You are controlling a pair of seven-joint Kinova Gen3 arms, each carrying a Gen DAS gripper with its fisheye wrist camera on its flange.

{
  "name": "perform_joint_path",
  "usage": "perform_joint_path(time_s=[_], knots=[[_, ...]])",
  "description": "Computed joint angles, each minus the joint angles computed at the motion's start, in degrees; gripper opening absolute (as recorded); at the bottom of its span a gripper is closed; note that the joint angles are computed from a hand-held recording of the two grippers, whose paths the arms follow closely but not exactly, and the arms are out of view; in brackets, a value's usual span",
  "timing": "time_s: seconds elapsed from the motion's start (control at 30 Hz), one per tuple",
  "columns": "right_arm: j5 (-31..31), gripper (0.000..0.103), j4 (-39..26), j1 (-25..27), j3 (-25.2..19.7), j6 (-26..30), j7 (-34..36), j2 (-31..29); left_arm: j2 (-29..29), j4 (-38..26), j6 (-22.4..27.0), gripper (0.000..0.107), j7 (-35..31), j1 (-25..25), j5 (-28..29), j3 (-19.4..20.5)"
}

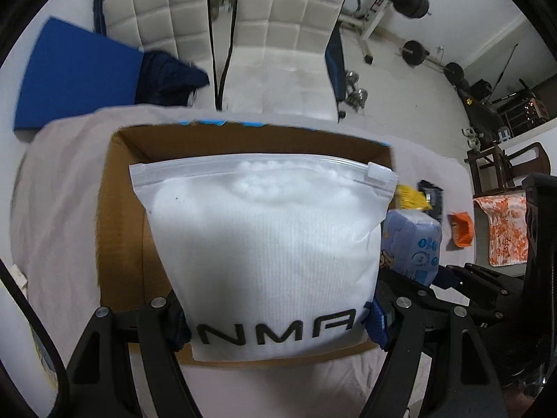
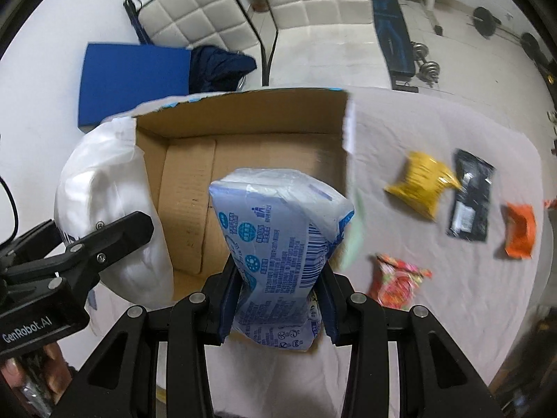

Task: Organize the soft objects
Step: 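Carry both packs into the cardboard box with both tools, then open both tools to release the packs inside the box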

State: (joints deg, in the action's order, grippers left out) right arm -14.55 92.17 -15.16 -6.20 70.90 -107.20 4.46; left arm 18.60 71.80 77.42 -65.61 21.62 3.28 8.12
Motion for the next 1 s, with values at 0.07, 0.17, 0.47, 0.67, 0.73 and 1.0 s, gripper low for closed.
perform_joint_path(time_s=[0.07,0.17,0.47,0.67,0.73,1.0], knots=[[1.3,0.043,-2.0,-1.4,-0.7,-0.7,-1.5,3.6,2.1,0.3,-0.3,0.074,-2.5,-2.6,2.1,-0.3],[2.4,0.043,-4.9,-2.8,-1.1,-1.1,-2.2,8.5,5.6,0.0,-0.8,0.074,-5.3,-5.0,4.7,-0.3],[7.5,0.044,-12.1,-6.0,-0.4,0.1,-2.6,20.2,15.3,-4.4,0.1,0.074,-12.0,-6.7,7.9,0.2],[9.5,0.044,-13.9,-6.7,0.1,0.5,-2.4,23.6,18.5,-7.4,1.6,0.076,-13.4,-5.7,7.7,0.1],[11.0,0.048,-15.0,-7.8,0.5,1.1,-3.0,24.6,19.3,-8.5,2.5,0.076,-13.0,-5.8,8.2,0.0],[11.4,0.058,-16.8,-8.2,0.5,2.0,-3.0,26.4,18.3,-7.5,3.2,0.079,-10.1,-4.3,6.2,-1.2]])
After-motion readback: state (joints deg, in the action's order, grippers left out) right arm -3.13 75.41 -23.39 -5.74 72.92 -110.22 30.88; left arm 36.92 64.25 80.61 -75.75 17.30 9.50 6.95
